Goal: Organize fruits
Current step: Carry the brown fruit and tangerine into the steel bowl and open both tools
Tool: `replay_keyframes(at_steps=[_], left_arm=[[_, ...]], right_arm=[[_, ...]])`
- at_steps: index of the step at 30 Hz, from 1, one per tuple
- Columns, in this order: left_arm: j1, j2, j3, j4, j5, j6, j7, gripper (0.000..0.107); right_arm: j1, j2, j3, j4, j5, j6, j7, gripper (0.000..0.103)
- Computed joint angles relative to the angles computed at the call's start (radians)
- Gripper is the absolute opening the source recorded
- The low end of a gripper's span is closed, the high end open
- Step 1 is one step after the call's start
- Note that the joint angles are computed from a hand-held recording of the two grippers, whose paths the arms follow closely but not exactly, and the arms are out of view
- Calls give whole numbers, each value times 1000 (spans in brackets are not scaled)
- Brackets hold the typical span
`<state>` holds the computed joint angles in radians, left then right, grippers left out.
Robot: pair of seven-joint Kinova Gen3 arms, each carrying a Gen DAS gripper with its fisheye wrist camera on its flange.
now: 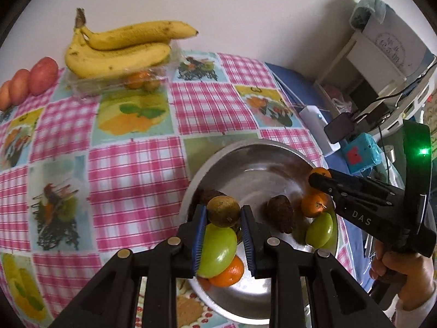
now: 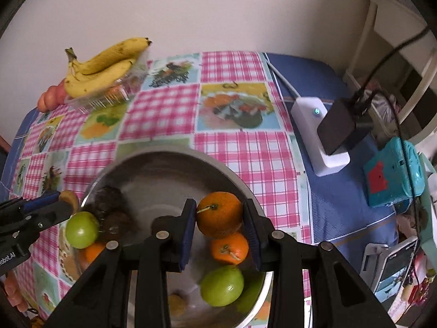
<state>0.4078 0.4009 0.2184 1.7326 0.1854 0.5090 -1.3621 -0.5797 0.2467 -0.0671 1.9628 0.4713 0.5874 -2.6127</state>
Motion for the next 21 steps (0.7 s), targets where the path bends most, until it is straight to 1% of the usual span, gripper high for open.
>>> replay_keyframes(at_steps=[4, 8, 12, 15, 17, 19, 21], left_arm=[[11, 35, -2, -33, -6, 24, 5, 27], [2, 52, 6, -54, 11, 42, -2, 27], [-20, 65, 17, -70, 39, 70, -14, 29], [-33, 67, 23, -60, 63, 57, -25, 30], [-22, 67, 13, -65, 58, 63, -17, 30], [-12, 69, 5, -74, 49, 74, -7, 30], [-19, 71, 10, -75, 57, 79, -9, 30]], right_arm=[[25, 25, 0, -2, -25, -20, 36, 36], [44, 53, -4, -17, -73, -35, 100, 36], [35, 84, 2, -44, -96, -17, 147, 36], [51, 96, -2, -47, -139, -31, 190, 36], [53, 107, 0, -55, -160, -26, 216, 37], [33, 112, 16, -61, -153, -18, 211, 37], [33, 113, 18, -64, -163, -15, 217, 37]])
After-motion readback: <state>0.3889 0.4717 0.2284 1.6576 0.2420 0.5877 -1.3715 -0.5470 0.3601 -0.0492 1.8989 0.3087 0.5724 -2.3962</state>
